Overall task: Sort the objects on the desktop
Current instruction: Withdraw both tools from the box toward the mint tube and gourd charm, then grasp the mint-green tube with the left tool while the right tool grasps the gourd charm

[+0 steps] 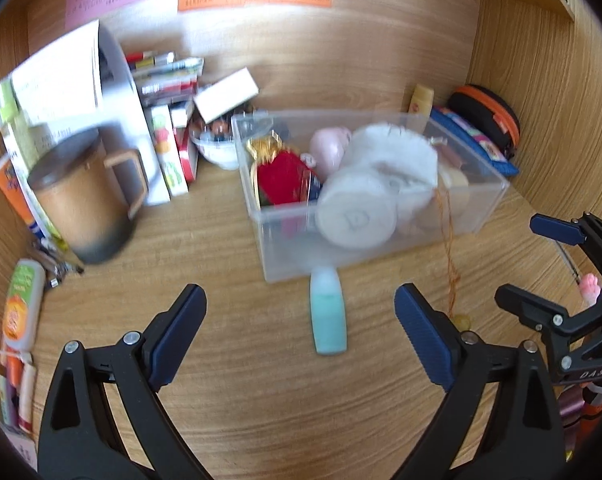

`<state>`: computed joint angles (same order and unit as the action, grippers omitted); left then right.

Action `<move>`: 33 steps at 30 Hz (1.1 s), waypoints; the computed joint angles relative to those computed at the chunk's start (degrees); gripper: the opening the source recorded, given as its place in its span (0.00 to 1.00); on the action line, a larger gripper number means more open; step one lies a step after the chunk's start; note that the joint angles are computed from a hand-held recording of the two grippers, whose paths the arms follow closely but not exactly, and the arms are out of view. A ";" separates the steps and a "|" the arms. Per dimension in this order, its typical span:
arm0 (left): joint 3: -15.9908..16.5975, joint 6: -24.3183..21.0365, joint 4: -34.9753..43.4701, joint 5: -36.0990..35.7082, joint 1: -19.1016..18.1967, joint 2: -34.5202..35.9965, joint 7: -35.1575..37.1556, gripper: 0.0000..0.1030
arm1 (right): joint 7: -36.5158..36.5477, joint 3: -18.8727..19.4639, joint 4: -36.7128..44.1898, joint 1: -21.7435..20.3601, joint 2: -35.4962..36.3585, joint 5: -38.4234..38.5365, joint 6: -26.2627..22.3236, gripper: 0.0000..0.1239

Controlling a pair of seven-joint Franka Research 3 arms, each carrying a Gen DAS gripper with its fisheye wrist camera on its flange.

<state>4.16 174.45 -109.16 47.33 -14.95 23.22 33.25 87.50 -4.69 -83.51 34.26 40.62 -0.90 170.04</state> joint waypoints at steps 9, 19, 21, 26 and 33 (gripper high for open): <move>-3.85 -1.23 -1.24 -6.20 2.62 1.10 6.45 0.93 | -2.74 2.62 -0.15 -0.57 1.46 0.97 -2.47 0.75; -6.85 -3.77 0.78 -13.83 4.57 3.45 14.88 0.93 | -5.05 3.19 3.67 -0.44 4.27 0.12 -6.30 0.74; -6.45 -3.82 1.22 -14.48 4.17 3.82 15.39 0.93 | -5.25 3.14 3.75 -0.32 4.36 0.00 -6.39 0.72; -5.91 -4.37 2.56 -15.44 3.39 4.74 16.95 0.93 | -6.93 5.60 6.46 -2.29 5.70 1.65 -8.97 0.57; -5.65 -5.77 4.51 -15.91 2.77 5.82 18.04 0.93 | -11.24 9.09 7.28 -4.91 6.12 5.37 -10.04 0.47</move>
